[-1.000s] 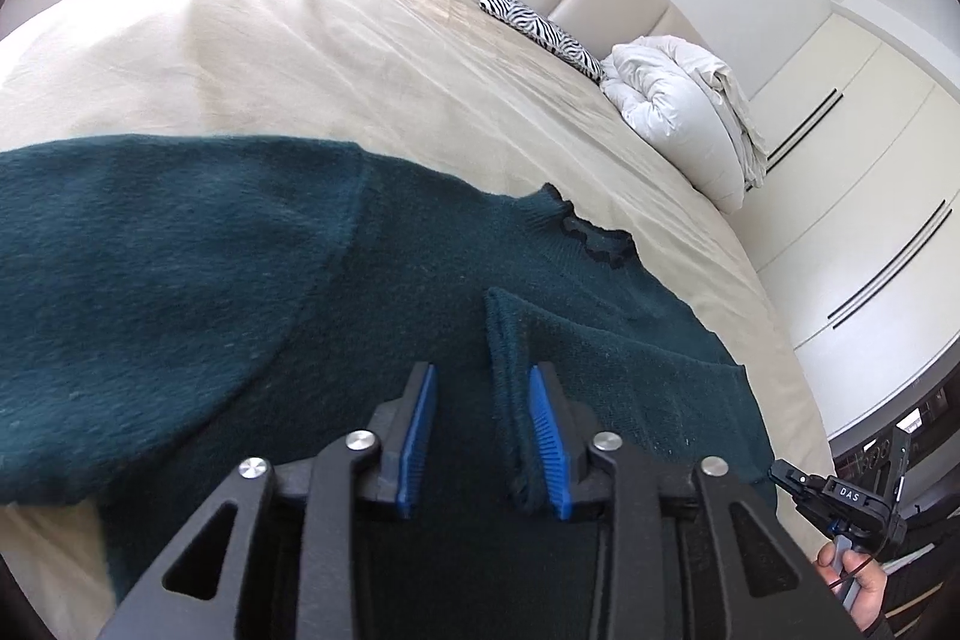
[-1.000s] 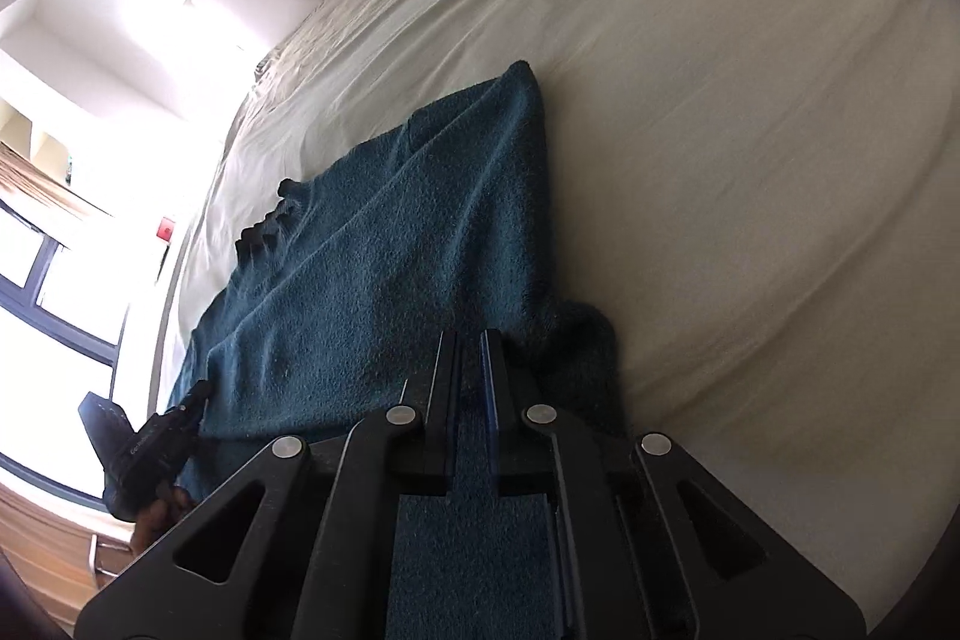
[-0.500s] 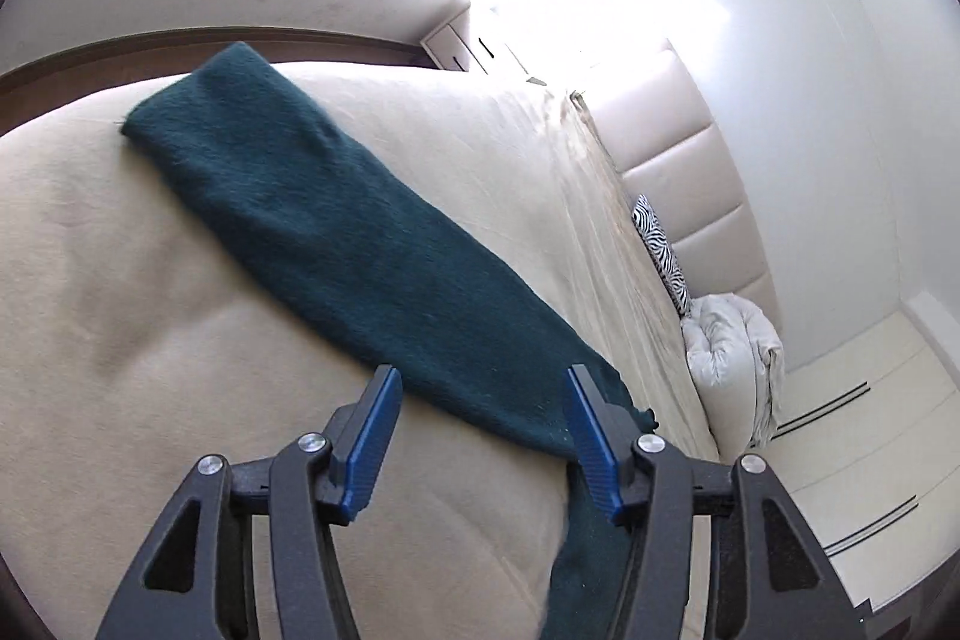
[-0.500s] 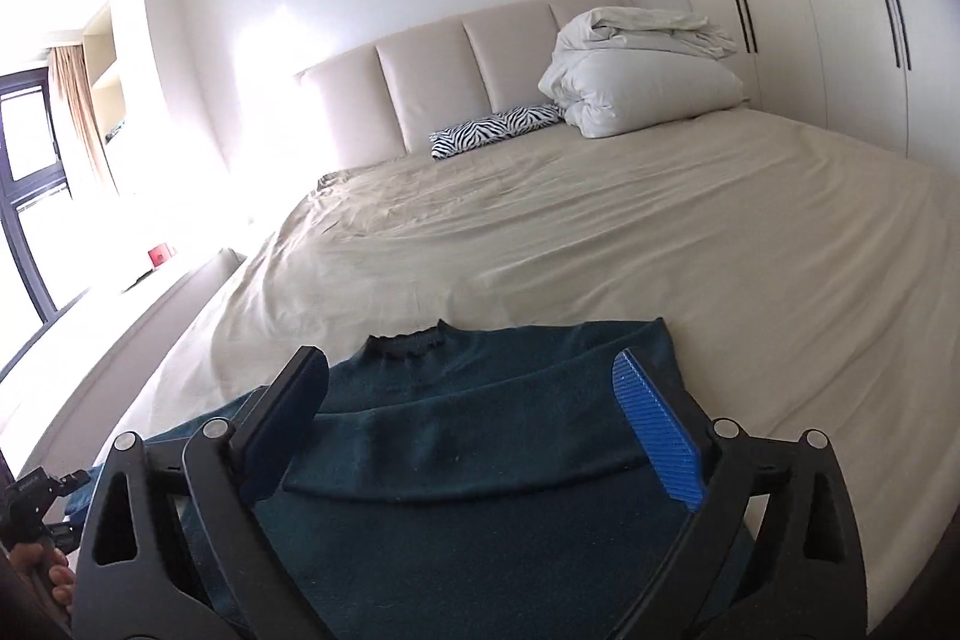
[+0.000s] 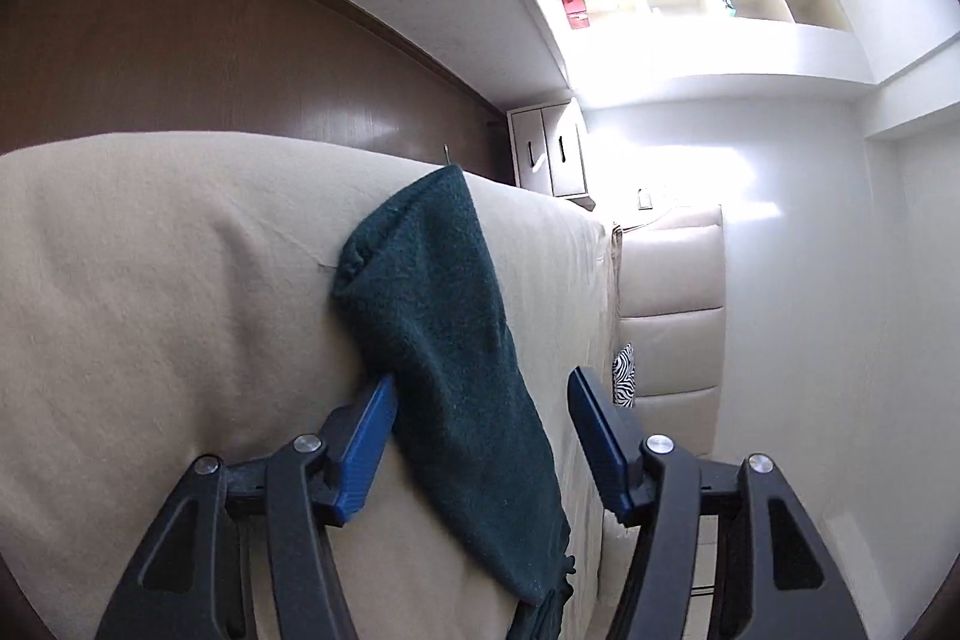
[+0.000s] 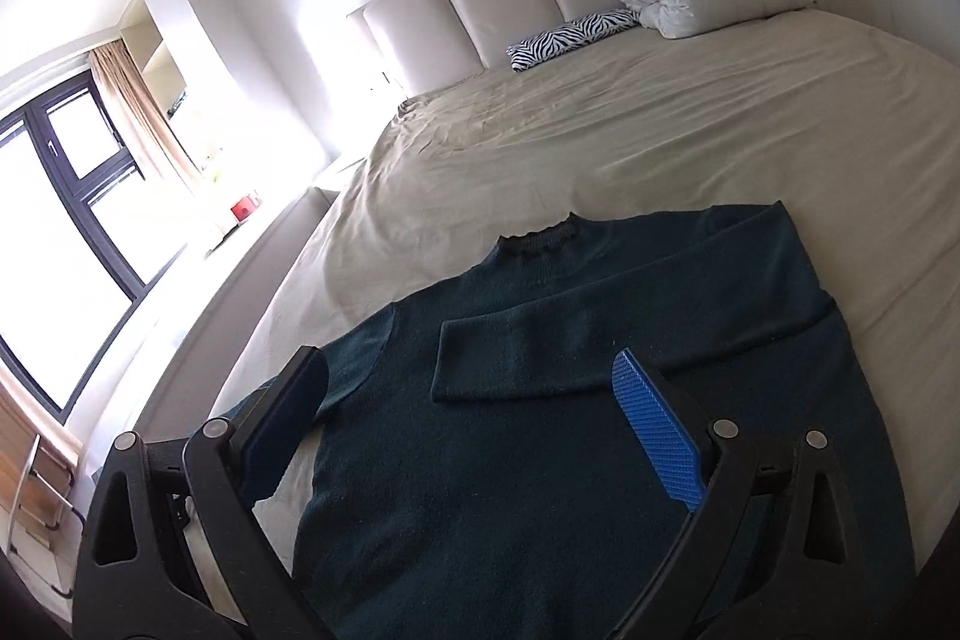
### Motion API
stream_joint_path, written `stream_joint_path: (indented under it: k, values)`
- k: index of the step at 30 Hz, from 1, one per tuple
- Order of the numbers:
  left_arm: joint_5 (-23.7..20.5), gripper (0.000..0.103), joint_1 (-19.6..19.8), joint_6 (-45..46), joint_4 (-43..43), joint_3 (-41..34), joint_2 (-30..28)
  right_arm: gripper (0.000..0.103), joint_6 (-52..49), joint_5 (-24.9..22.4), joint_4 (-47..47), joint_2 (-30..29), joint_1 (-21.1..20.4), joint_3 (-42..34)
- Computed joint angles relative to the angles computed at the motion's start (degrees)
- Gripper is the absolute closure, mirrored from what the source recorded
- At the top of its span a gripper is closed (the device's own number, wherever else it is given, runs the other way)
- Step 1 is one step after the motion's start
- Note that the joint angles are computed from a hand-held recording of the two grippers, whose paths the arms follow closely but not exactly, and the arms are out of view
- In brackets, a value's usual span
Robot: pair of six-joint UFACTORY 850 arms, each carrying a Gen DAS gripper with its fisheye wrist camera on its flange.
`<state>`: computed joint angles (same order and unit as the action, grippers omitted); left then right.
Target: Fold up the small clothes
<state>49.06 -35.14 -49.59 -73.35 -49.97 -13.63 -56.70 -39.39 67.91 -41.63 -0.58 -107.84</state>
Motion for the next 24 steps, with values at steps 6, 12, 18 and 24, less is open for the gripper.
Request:
stream_joint_path:
  k: [6,12,18,24]
  values:
    - [1.57,0.046,-2.66,-5.21,-8.0,0.72,0.98,0.006,2.35,-1.23,-0.52,-0.35,-0.27,0.1]
    - [1.51,0.046,-3.93,1.39,-13.3,-1.32,-0.77,0.006,5.03,-2.07,-2.21,-1.77,-0.59,-1.31]
    - [-1.96,0.077,0.16,0.02,-6.81,-0.91,-1.76,0.006,4.79,-2.27,-1.77,-1.79,-0.8,-0.91]
    - [-2.55,0.095,-0.04,7.77,-12.1,-2.42,-1.38,0.011,4.67,-2.49,-0.86,-2.49,-1.02,-1.21]
